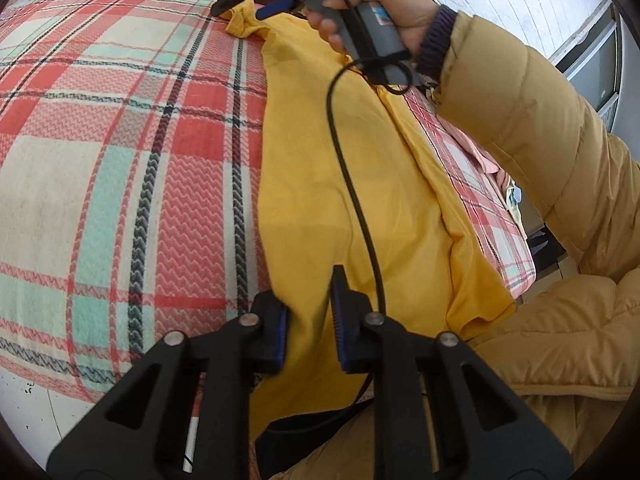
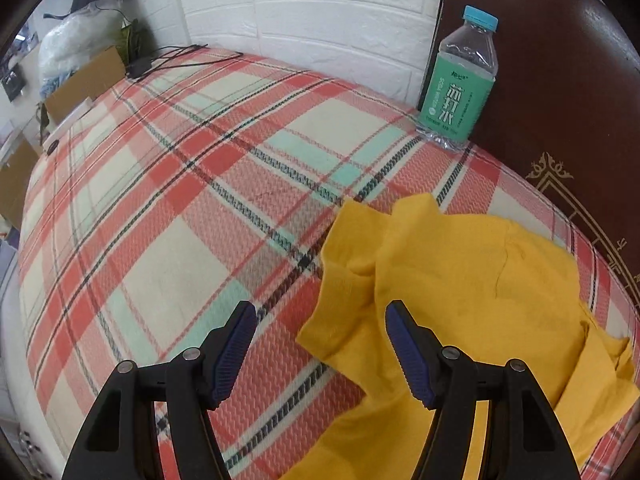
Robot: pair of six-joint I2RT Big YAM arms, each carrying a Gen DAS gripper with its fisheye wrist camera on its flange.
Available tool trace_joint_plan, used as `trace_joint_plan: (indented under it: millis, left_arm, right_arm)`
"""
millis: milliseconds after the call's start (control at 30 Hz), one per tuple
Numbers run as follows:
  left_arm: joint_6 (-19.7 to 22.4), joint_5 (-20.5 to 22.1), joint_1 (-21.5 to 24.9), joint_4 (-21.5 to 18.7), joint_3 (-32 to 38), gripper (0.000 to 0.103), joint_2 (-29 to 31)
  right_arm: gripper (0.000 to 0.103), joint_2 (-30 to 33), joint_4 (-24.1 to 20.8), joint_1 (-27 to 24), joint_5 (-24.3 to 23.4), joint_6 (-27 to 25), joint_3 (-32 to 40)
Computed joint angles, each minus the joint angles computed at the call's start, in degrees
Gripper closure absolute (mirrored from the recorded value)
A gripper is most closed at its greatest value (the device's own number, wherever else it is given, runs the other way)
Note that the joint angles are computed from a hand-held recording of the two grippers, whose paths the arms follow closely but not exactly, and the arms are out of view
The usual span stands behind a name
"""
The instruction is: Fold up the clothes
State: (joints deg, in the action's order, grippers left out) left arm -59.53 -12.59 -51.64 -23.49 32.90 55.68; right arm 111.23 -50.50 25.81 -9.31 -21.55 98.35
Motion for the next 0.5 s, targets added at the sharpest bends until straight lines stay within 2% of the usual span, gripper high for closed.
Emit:
trace_joint_plan:
  millis: [67, 100, 133, 167, 200, 233, 267, 333, 500]
  left_arm:
    - [0.5, 0.54, 0.49, 0.39, 0.07, 0.083, 0.31]
    - [0.71, 0.7, 0.65, 0.56, 0.11, 0.082, 0.47]
    - [0.97, 0.47, 0.62, 0.68, 0.13, 0.083, 0.57]
    - [1.21, 0.3, 0.65, 0.74, 0.16, 0.082, 0.67]
    - [1.44, 0.12, 0.69, 0.8, 0.19, 0.083, 0.77]
    - [1.68, -0.02, 0.72, 0.75, 0.27, 0.091, 0.89]
    - [1.86, -0.17, 0.73, 0.29, 0.53, 0.092, 1.09]
    - [1.89, -1.11, 0.48, -0.54, 1.1, 0.093, 1.3]
    - [4.66, -1.4, 0.55, 0.39, 2.17, 0.094, -0.21]
  right_arm:
    - [0.034, 1.58, 0.51, 0.55, 3.12, 0.29, 1.39]
    - [0.034, 2.86, -0.81, 0.5, 3.46, 0.64, 2.77]
    - [0.041, 3.68, -1.65, 0.33, 3.45, 0.94, 3.53]
    - [0.045, 3.26, -0.41, 0.14, 3.41, 0.85, 2.65]
    - [0.064, 2.67, 1.45, -0.16, 2.96, 0.52, 1.7]
    - [0.085, 2.77, 1.5, -0.55, 2.92, 0.77, 2.14]
    - [0.091, 3.31, 0.19, -1.26, 1.89, 1.88, 3.6]
    - [0.094, 4.5, -3.68, -3.64, -4.77, 5.43, 7.08]
    - [0.094, 3.84, -5.51, -10.37, -20.5, 12.34, 8.23]
